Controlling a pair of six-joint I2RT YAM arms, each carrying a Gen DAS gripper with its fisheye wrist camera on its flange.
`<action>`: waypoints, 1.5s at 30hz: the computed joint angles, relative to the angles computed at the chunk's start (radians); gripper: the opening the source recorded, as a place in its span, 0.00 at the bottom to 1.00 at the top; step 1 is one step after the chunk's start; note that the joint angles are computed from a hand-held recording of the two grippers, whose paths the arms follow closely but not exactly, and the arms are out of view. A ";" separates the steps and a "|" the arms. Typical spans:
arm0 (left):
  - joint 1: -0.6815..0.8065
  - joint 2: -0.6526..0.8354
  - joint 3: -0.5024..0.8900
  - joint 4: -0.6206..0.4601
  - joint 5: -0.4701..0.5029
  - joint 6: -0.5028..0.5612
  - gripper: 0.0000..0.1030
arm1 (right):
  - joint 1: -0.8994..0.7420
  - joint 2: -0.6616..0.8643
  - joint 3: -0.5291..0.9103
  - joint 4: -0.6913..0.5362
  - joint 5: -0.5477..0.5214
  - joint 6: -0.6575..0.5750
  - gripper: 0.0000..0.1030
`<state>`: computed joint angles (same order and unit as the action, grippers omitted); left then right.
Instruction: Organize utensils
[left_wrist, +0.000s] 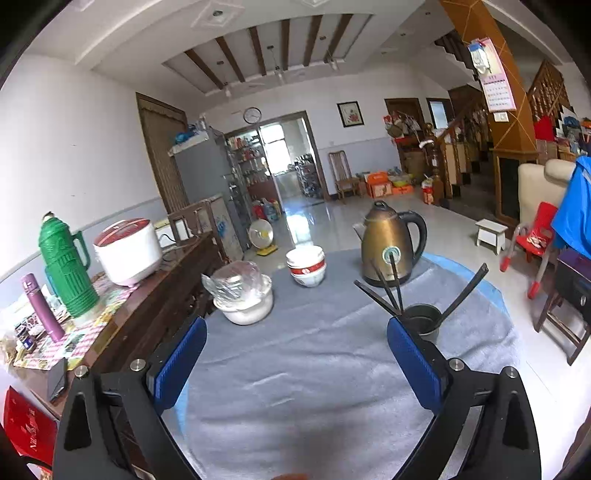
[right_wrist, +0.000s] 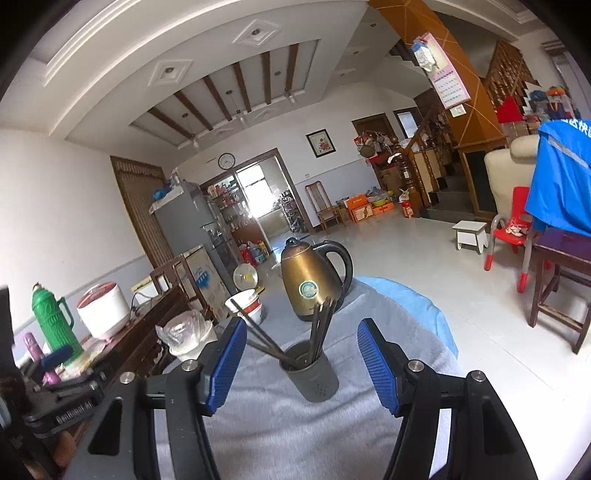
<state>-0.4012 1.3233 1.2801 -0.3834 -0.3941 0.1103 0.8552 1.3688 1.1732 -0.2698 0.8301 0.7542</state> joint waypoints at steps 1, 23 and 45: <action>0.001 -0.017 -0.007 -0.001 -0.005 0.003 0.96 | 0.009 0.002 0.007 -0.011 0.004 0.001 0.65; 0.069 -0.249 -0.153 -0.036 -0.016 0.052 0.99 | 0.256 0.135 0.141 -0.165 0.146 0.077 0.65; 0.064 -0.265 -0.163 -0.060 -0.031 0.038 0.99 | 0.262 0.155 0.147 -0.191 0.162 0.143 0.65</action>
